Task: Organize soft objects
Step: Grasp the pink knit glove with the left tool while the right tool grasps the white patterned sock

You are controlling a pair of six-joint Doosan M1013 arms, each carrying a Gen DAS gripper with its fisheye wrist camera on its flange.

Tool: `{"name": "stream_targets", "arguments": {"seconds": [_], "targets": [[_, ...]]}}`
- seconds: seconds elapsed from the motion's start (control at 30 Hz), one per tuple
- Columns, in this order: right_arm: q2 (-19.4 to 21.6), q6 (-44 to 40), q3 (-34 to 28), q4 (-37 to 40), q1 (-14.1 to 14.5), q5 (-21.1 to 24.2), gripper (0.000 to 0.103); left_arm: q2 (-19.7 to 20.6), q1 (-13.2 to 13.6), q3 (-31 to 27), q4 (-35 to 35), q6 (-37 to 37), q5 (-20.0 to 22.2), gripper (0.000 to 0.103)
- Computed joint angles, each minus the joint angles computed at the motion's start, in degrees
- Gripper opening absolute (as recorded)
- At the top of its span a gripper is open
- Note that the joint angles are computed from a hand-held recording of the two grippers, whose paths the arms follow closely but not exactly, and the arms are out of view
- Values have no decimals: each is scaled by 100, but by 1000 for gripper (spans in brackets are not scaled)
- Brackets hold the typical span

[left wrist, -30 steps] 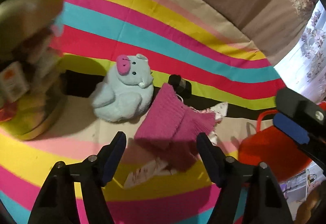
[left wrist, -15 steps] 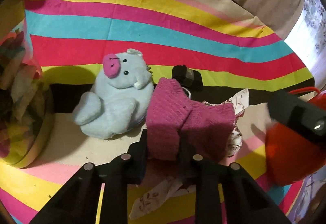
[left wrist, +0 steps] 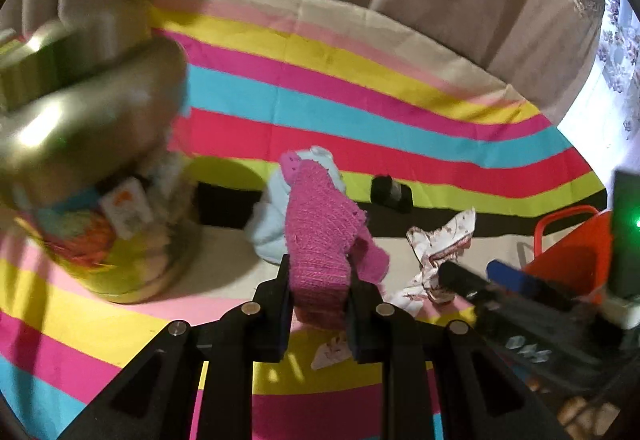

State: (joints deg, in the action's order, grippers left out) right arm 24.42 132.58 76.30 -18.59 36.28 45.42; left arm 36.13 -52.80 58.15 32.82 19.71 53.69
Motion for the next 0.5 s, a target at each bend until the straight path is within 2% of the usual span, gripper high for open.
{"name": "stream_targets", "arguments": {"seconds": [0.13,0.2,0.27,0.43,0.5], "targets": [[93,107,-1,-166,12,62,72,-119,-44,119,237,-157,-100,22],[140,78,-13,-172,8,60,66,-150,-52,152,288,-198,-140,22],[182,53,-26,-204,12,60,50,-182,-65,182,326,-248,-193,22],[203,31,40,-226,-1,-78,31,-256,-75,289,433,-360,-332,22],[174,140,79,-374,26,-113,28,-257,-75,288,447,-367,-328,22]]}}
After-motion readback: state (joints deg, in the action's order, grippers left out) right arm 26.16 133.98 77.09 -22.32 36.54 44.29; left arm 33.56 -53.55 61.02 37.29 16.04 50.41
